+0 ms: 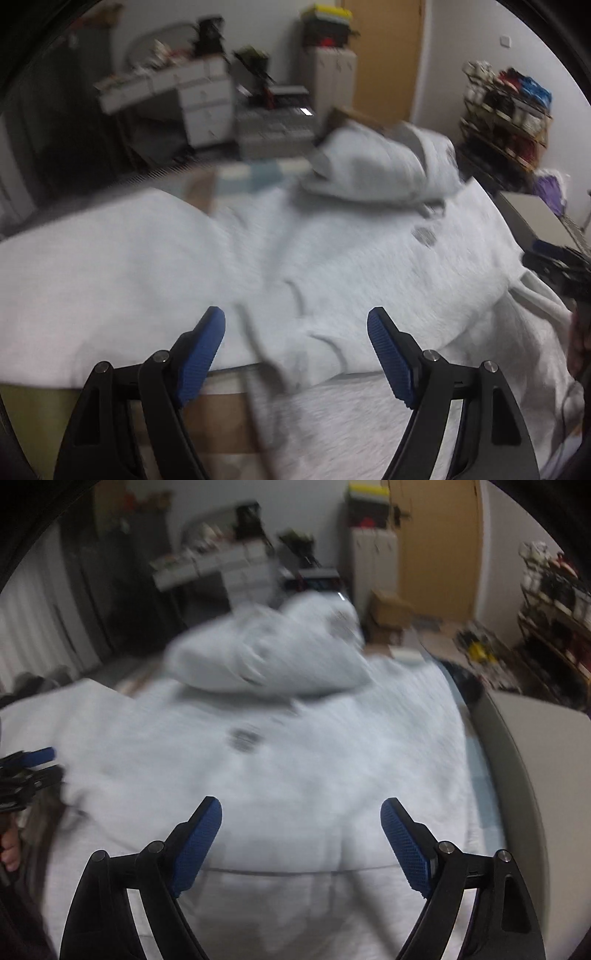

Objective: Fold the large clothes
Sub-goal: 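Grasp the other sleeve cuff with the left tool and lift it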

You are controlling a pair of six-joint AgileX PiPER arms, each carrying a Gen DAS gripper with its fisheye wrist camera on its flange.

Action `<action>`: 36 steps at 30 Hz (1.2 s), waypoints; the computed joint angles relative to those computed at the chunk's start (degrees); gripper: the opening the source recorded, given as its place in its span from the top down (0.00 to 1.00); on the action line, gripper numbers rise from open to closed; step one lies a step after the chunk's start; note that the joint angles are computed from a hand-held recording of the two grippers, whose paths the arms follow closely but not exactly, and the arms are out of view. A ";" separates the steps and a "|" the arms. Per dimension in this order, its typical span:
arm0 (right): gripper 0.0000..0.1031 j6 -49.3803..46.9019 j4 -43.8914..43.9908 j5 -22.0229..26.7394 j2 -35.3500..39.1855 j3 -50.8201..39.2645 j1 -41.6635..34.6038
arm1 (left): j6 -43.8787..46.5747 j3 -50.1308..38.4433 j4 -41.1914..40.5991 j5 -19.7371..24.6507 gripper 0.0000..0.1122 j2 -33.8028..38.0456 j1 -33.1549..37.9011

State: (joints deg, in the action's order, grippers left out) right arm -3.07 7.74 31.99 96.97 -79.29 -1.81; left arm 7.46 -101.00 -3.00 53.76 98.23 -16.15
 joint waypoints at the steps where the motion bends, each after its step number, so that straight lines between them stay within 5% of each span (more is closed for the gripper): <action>1: 0.14 -0.22 1.02 -3.12 -2.81 3.32 1.65 | -1.52 1.94 2.43 -1.87 0.32 -1.78 -0.15; 3: 0.14 -0.09 2.12 -8.91 -7.27 8.66 5.29 | -7.02 7.14 10.18 -5.38 0.32 -7.47 -0.52; 6: 0.10 11.26 -6.34 -16.27 -11.67 13.97 12.20 | -9.65 11.52 13.16 -8.20 0.30 -12.46 1.74; 9: 0.07 12.32 -4.44 -20.69 -14.33 16.88 16.88 | -10.72 14.48 14.05 -9.44 0.23 -15.71 5.38; 13: 0.04 31.29 -20.62 -19.75 -15.61 15.21 25.53 | -11.71 18.06 14.87 -13.08 0.22 -18.01 12.28; 16: 0.03 35.98 -23.87 -20.29 -15.73 15.24 29.07 | -13.64 16.93 15.21 -15.74 0.17 -14.72 18.96; 20: 0.00 34.25 -19.81 -22.60 -15.71 16.24 30.62 | -13.29 10.19 6.08 -17.16 0.16 -5.59 28.81; 25: 0.00 30.29 -14.48 -23.09 -14.12 15.27 31.14 | -1.45 -1.83 -22.56 -10.22 0.16 6.46 38.28; 27: 0.00 34.10 -18.34 -22.85 -13.64 14.79 31.67 | 0.80 -7.27 -27.60 -6.06 0.16 11.40 38.59; 31: 0.00 45.65 -30.19 -22.29 -13.22 14.56 32.82 | 0.62 -9.45 -29.02 -7.47 0.16 15.11 36.99; 32: 0.00 45.58 -30.22 -22.31 -12.98 14.51 32.81 | 0.26 -9.30 -27.69 -8.93 0.19 15.48 35.80; 34: 0.00 47.52 -32.37 -21.65 -12.64 14.18 33.07 | -2.60 -10.04 -22.37 -10.67 0.46 15.62 34.08; 35: 0.00 48.32 -33.14 -21.61 -12.51 14.14 33.14 | -4.52 -10.80 -19.66 -11.04 0.78 15.79 33.44; 36: 0.00 48.29 -33.03 -21.71 -12.25 13.99 33.05 | -4.66 -10.69 -19.24 -11.60 0.92 15.54 33.57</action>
